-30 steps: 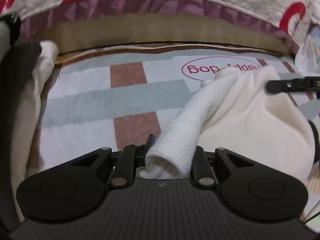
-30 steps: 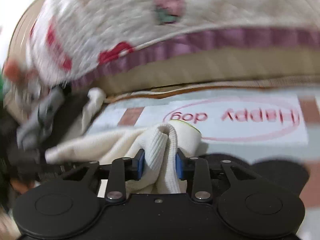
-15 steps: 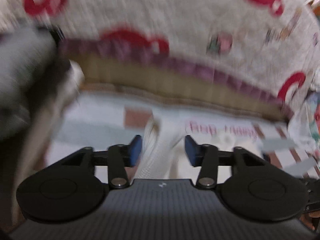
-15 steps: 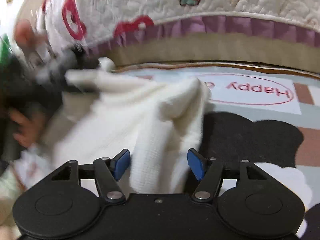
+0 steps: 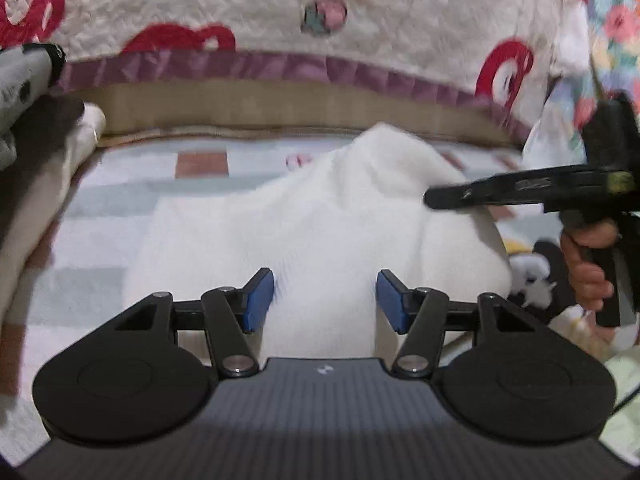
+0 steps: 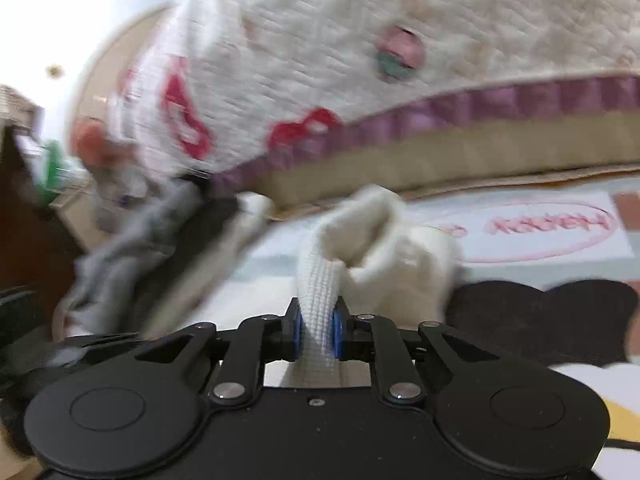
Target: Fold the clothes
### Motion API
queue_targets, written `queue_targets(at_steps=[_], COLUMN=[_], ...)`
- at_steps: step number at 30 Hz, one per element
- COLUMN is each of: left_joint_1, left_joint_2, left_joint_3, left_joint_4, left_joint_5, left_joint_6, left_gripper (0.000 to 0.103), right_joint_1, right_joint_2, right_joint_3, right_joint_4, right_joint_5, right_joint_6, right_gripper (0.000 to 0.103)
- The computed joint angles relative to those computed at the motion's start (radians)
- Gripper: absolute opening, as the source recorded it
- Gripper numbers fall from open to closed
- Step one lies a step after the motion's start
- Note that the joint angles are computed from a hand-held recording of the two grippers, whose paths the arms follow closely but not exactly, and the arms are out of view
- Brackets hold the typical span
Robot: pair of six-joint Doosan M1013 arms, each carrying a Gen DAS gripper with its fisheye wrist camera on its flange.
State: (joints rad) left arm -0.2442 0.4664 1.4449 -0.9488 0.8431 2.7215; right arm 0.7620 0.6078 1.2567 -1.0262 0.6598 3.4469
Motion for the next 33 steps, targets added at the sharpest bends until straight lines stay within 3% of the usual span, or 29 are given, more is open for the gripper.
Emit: queue_targets(at_steps=[1,2,3,6,7,10,12,14,16,18,20,21,24,27,30,33], left_joint_1=[-0.007,-0.014,-0.020,-0.033,-0.035,-0.030,-0.023,-0.019,-0.016,-0.021,-0.015,-0.008,0.017,0.020,0.034,0.048], left_joint_2=[-0.001,-0.005,-0.008,-0.014,-0.015,-0.012,-0.007,-0.018,-0.043,-0.074,-0.074,-0.066,-0.030,-0.020,-0.026,-0.027], left_joint_3=[0.006,0.014,0.019,0.024,0.025,0.021,0.008,0.018,0.051,0.099,0.108,0.098,0.038,0.021,0.035,0.045], left_joint_4=[0.012,0.024,0.035,0.073,0.081,0.081,0.086,0.078,0.055,0.084,0.159,0.203,0.269,0.324,0.148,-0.057], left_joint_5=[-0.015,-0.038,-0.057,-0.083,-0.086,-0.071,-0.051,-0.090,-0.180,-0.333,-0.368,-0.345,-0.234,-0.264,-0.266,-0.223], left_joint_6=[-0.030,-0.055,-0.072,-0.135,-0.151,-0.174,-0.184,-0.167,-0.123,-0.102,-0.127,-0.184,-0.382,-0.472,-0.325,-0.141], left_gripper=[0.056,0.057,0.057,0.058,0.058,0.058,0.058,0.058,0.058,0.057,0.056,0.055,0.056,0.056,0.055,0.055], right_joint_1=[-0.010,-0.014,-0.013,-0.001,0.009,0.041,0.049,0.042,0.031,0.017,0.008,0.009,0.010,0.024,0.053,0.065], right_joint_2=[0.003,0.003,-0.004,-0.001,0.007,0.029,0.039,0.061,0.087,0.116,0.119,0.112,0.104,0.108,0.099,0.114], right_joint_3=[0.005,0.018,0.039,0.029,0.004,-0.067,-0.106,-0.162,-0.203,-0.236,-0.209,-0.187,-0.170,-0.208,-0.222,-0.270], right_joint_4=[0.076,0.100,0.072,0.052,0.054,-0.028,-0.068,-0.009,0.061,0.137,0.167,0.144,0.127,0.111,0.037,0.067], right_joint_5=[0.009,0.023,0.009,0.044,0.096,0.234,0.261,0.266,0.291,0.343,0.342,0.326,0.315,0.372,0.357,0.310], right_joint_6=[-0.021,0.010,0.087,0.132,0.104,-0.011,-0.160,-0.374,-0.503,-0.577,-0.534,-0.479,-0.405,-0.407,-0.392,-0.509], right_gripper=[0.029,0.046,0.048,0.048,0.047,0.038,0.012,0.012,0.012,0.011,0.013,0.019,0.021,0.024,0.029,0.030])
